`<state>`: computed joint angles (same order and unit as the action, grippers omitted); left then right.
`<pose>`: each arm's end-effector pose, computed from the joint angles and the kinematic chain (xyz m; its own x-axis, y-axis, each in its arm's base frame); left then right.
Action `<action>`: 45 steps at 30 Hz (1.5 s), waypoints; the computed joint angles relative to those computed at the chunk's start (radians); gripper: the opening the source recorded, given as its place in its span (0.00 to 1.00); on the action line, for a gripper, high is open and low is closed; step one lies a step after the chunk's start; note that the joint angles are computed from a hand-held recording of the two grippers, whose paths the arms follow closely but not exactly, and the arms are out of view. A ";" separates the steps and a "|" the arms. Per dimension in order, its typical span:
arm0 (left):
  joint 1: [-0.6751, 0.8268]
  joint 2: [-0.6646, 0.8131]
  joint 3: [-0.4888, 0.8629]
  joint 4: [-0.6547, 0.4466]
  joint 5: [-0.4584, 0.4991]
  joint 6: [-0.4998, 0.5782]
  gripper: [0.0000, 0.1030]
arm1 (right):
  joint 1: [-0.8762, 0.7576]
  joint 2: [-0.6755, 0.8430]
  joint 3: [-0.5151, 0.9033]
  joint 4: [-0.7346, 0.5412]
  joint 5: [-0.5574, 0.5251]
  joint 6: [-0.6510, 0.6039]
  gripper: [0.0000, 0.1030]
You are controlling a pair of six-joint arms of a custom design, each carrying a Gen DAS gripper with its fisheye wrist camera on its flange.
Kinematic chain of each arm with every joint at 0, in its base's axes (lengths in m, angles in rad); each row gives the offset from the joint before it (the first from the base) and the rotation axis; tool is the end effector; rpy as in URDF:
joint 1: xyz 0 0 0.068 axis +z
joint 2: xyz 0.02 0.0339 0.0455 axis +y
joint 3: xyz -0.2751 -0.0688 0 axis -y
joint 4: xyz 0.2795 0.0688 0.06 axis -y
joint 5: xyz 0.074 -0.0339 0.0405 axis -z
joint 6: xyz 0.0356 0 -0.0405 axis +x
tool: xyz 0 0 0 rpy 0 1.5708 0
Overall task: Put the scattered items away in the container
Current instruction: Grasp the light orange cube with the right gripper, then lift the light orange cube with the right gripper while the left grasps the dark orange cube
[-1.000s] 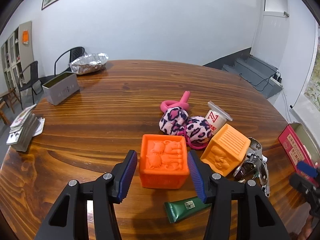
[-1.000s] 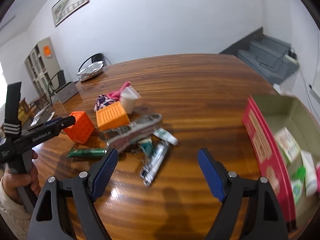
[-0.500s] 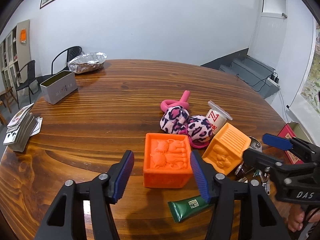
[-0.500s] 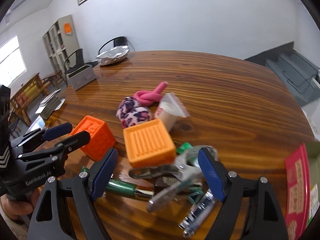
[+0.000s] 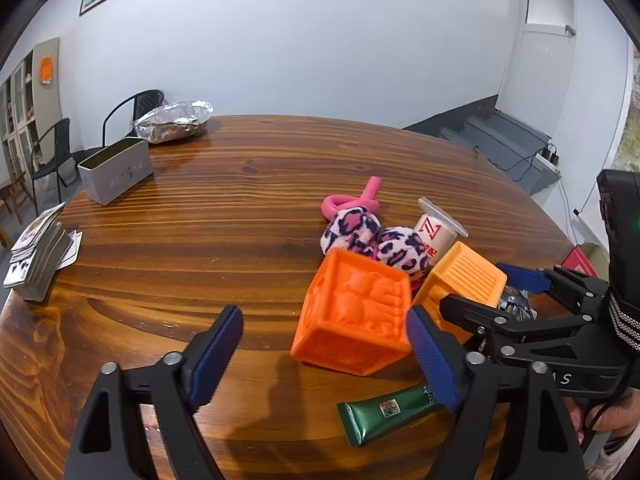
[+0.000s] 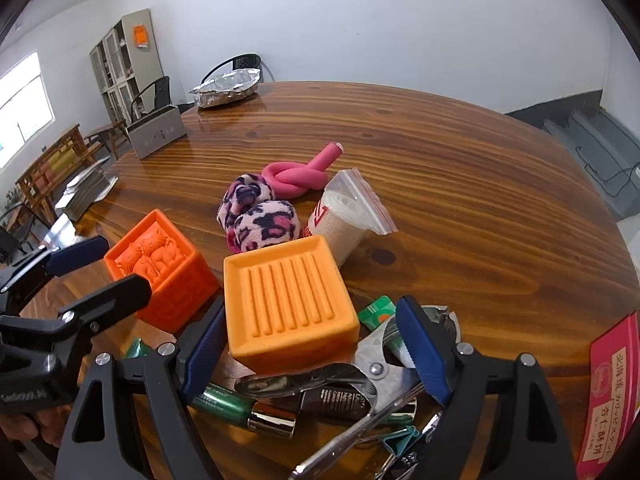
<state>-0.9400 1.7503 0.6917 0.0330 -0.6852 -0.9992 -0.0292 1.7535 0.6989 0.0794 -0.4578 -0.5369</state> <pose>0.2017 -0.2379 0.0831 -0.6359 -0.2334 -0.7356 -0.1906 0.9711 -0.1434 0.3199 0.0064 0.0829 -0.5977 -0.4415 -0.6692 -0.6137 0.7891 0.0275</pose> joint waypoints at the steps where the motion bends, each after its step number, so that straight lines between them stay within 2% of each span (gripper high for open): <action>1: 0.000 0.003 0.002 0.003 0.002 0.005 0.86 | 0.006 -0.002 -0.008 0.015 0.012 -0.005 0.82; 4: 0.001 0.005 0.004 0.002 0.001 0.007 0.86 | 0.022 -0.004 -0.038 0.070 0.052 -0.023 0.82; 6: -0.002 0.003 0.003 -0.002 -0.002 0.005 0.86 | 0.018 -0.011 -0.049 0.081 0.044 -0.024 0.75; 8: -0.003 0.003 0.005 -0.004 0.000 0.007 0.86 | 0.021 -0.021 -0.057 0.094 0.060 -0.011 0.59; 9: -0.004 0.005 0.006 -0.005 0.001 0.010 0.86 | 0.015 -0.021 -0.049 0.081 0.049 -0.006 0.56; 18: -0.014 0.041 0.045 -0.011 0.020 0.067 0.86 | -0.100 -0.045 0.024 -0.086 -0.106 0.050 0.56; 24: -0.021 0.053 0.063 -0.027 0.019 0.081 0.86 | -0.152 -0.131 -0.015 -0.104 -0.161 0.057 0.56; 30: -0.023 0.044 0.057 -0.010 0.019 0.103 0.86 | -0.209 -0.180 -0.027 -0.114 -0.196 0.080 0.56; 41: 0.009 0.103 0.106 -0.046 0.004 0.105 0.86 | -0.272 -0.250 -0.061 -0.153 -0.269 0.073 0.56; 45: 0.053 0.115 0.102 -0.020 0.058 0.122 0.86 | -0.309 -0.294 -0.083 -0.172 -0.309 0.053 0.56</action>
<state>-0.8873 1.8652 0.7936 0.0134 -0.6277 -0.8776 -0.3384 1.4596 0.6159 -0.0930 -0.7667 -0.4839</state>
